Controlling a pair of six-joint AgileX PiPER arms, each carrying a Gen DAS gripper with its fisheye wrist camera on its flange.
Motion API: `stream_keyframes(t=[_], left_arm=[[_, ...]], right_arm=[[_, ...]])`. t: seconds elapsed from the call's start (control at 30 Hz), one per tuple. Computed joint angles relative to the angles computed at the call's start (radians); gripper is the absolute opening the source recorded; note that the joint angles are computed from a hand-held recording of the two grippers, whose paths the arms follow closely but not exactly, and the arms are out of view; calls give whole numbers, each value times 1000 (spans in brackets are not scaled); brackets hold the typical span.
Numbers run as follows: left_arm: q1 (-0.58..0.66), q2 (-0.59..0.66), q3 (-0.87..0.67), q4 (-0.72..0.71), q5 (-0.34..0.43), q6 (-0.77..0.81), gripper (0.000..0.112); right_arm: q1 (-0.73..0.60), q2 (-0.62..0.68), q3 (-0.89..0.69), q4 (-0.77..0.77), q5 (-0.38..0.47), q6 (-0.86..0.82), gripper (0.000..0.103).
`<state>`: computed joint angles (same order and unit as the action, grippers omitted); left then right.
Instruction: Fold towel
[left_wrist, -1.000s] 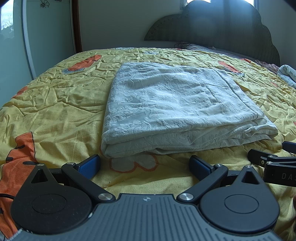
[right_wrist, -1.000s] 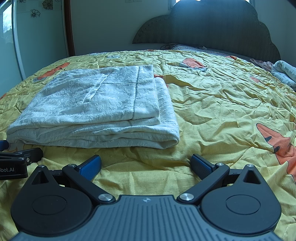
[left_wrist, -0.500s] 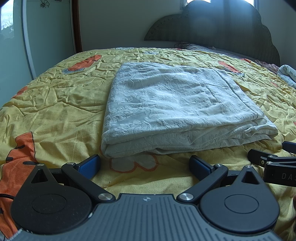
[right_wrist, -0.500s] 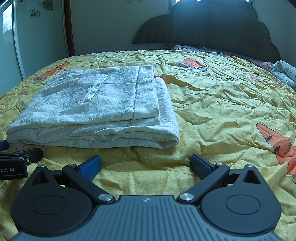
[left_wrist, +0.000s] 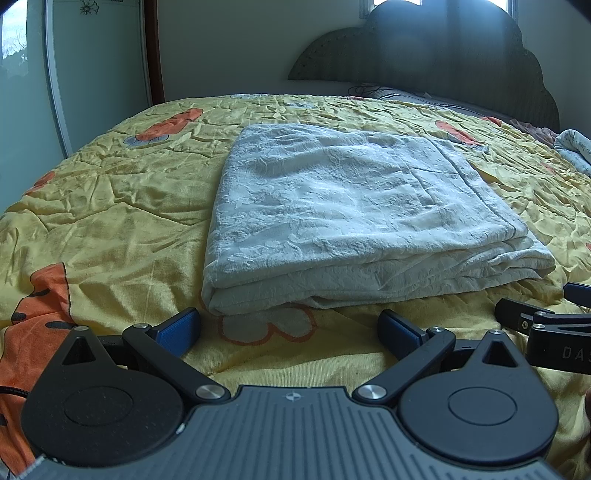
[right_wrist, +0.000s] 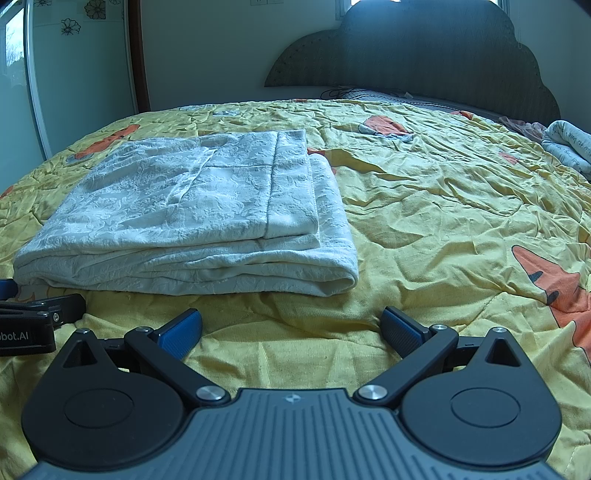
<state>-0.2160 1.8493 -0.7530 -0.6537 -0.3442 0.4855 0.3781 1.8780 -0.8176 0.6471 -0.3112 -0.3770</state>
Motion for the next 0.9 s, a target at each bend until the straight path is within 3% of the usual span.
stream_keyframes(t=[0.47, 0.77, 0.9], left_arm=[[-3, 2, -18, -61, 16, 45, 103], [-28, 1, -6, -109, -17, 75, 103], [-16, -6, -19, -145, 23, 118, 103]], right_arm=[[1, 0, 0, 4, 0, -3, 103], [1, -1, 0, 3, 0, -2, 103], [1, -1, 0, 3, 0, -2, 103]])
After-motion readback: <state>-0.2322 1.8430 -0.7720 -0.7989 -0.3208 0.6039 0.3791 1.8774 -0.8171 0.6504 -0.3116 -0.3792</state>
